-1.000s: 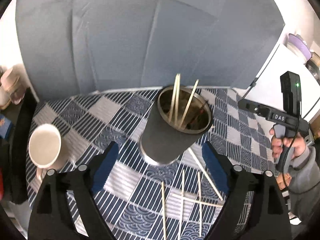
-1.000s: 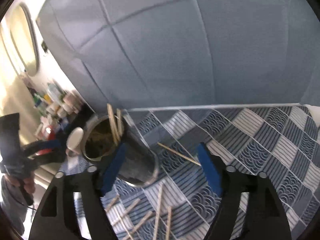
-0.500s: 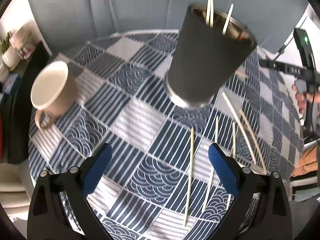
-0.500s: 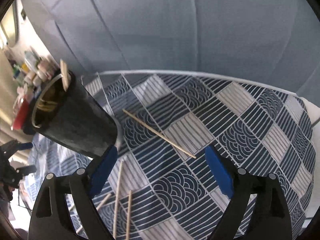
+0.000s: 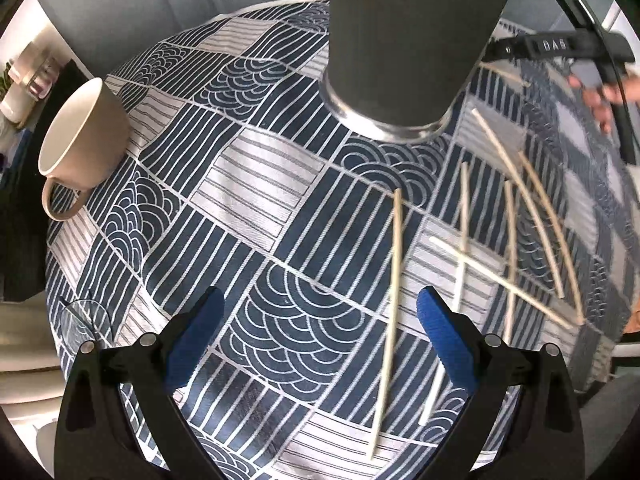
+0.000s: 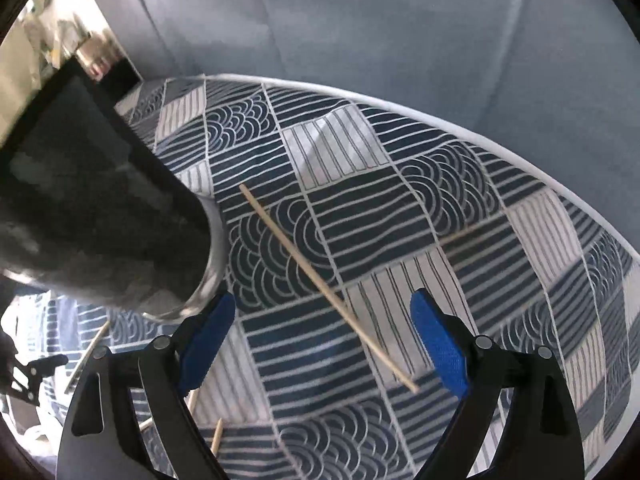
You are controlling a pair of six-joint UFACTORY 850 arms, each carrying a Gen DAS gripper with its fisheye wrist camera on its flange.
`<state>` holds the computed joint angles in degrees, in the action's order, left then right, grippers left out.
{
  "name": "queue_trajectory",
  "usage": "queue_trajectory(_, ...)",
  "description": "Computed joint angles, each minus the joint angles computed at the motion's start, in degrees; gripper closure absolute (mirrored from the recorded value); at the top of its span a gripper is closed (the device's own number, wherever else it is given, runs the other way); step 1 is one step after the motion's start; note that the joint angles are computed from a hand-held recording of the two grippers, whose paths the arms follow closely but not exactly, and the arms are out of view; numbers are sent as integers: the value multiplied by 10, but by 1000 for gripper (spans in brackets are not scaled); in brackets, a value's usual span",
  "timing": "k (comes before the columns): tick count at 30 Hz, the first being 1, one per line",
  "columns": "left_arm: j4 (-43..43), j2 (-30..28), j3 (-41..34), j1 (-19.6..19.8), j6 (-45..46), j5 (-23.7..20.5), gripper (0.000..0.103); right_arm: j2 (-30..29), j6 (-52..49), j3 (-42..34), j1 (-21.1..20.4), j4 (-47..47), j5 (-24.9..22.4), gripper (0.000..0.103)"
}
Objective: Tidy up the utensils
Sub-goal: 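Move the left tool down to the remaining chopsticks while the right tool returns too, then close the left tool on a wooden chopstick while the right tool closes on another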
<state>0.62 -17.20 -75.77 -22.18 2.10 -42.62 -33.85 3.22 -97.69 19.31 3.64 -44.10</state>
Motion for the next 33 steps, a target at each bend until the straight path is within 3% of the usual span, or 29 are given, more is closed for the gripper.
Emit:
queue_trajectory(6,28,-13,-7,0,-31,-13,8,-30,-28,-26,-2,9,-11,18)
queue_trajectory(12,4,-20,-13,-2,-9,-19,8,-50,-45,-46,1,8,-24,18)
queue_trajectory(18,49,-38,-24,-14,-31,-36,5,-73,-41,-76,14,-41,-46,20)
queue_trajectory(23,-9,-39,-20,6,-27,-38,4,-82,-30,-90,16,-44,-59,21)
queue_trajectory(25,-4,-32,-10,5,-26,-28,4,-80,-26,-87,16,-45,-56,26)
queue_trajectory(28,-1,-26,-3,3,-38,-26,5,-59,-23,-62,14,-45,-44,49)
queue_trajectory(29,-2,-23,0,3,-37,-22,5,-54,-18,-56,12,-45,-44,64)
queue_trajectory(30,-4,-20,2,3,-31,-19,9,-45,-16,-45,7,-45,-43,77)
queue_trajectory(32,-9,4,25,0,-17,-15,25,-35,-18,-30,1,-47,-45,90)
queue_trajectory(33,-14,9,26,-2,-4,-19,38,-32,-14,-26,0,-49,-48,95)
